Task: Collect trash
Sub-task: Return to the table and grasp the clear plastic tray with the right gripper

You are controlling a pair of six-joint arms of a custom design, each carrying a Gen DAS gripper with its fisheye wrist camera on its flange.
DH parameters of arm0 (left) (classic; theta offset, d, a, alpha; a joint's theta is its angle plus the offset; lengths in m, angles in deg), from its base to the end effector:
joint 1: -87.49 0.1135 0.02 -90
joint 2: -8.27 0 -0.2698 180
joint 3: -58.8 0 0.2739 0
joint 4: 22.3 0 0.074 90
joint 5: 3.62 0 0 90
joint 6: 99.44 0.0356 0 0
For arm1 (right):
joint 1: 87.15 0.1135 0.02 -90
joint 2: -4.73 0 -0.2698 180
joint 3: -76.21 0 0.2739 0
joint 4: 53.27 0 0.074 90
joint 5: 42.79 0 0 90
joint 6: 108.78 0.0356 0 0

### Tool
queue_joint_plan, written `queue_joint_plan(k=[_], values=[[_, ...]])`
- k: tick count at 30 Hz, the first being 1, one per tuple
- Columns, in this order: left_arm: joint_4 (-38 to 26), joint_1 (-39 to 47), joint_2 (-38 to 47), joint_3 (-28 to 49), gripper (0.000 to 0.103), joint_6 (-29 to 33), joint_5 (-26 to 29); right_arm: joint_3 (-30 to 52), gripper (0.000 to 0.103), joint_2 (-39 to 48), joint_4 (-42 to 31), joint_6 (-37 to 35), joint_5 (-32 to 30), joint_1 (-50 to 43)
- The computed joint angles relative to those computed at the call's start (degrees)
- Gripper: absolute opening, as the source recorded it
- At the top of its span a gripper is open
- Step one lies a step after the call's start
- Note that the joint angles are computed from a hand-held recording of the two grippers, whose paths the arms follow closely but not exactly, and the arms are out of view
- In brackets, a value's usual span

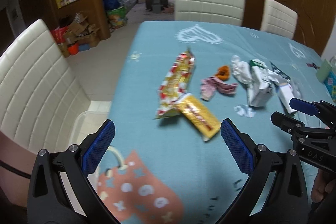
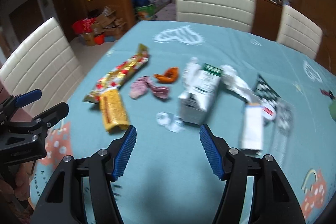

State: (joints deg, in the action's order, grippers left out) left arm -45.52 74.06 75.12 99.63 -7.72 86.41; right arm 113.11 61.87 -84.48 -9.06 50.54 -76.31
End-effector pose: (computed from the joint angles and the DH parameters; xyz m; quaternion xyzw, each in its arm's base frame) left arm 0.2253 -0.0538 0.1584 0.1237 0.9292 -0.0358 0.3464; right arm 0.1957 0.0354 0.1597 0.0004 0.9436 0.0319 0.3296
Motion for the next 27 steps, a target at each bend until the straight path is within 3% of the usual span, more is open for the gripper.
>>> queue_joint_plan(k=[5,10,18,27], values=[[0.32,-10.03,2.83,1.37,0.099,-4.38,-4.31,-3.50,0.061,-6.71,-3.99,-7.13,-4.66,-13.59],[1.30,-17.18,7.02,3.65,0.099,-7.66,-7.73,-5.13,0.061,-7.87,-5.11,-15.27,-9.97,-26.87],[2.08,-25.00,17.90,11.76,0.099,-10.79,-11.03,-5.05,0.061,-0.10,-0.50,-23.36,-14.40,-39.73],[2.20,-27.28,30.29,21.67,0.099,-9.59,-11.18,-1.39,0.061,14.65,7.54,-25.17,-15.31,-45.66]])
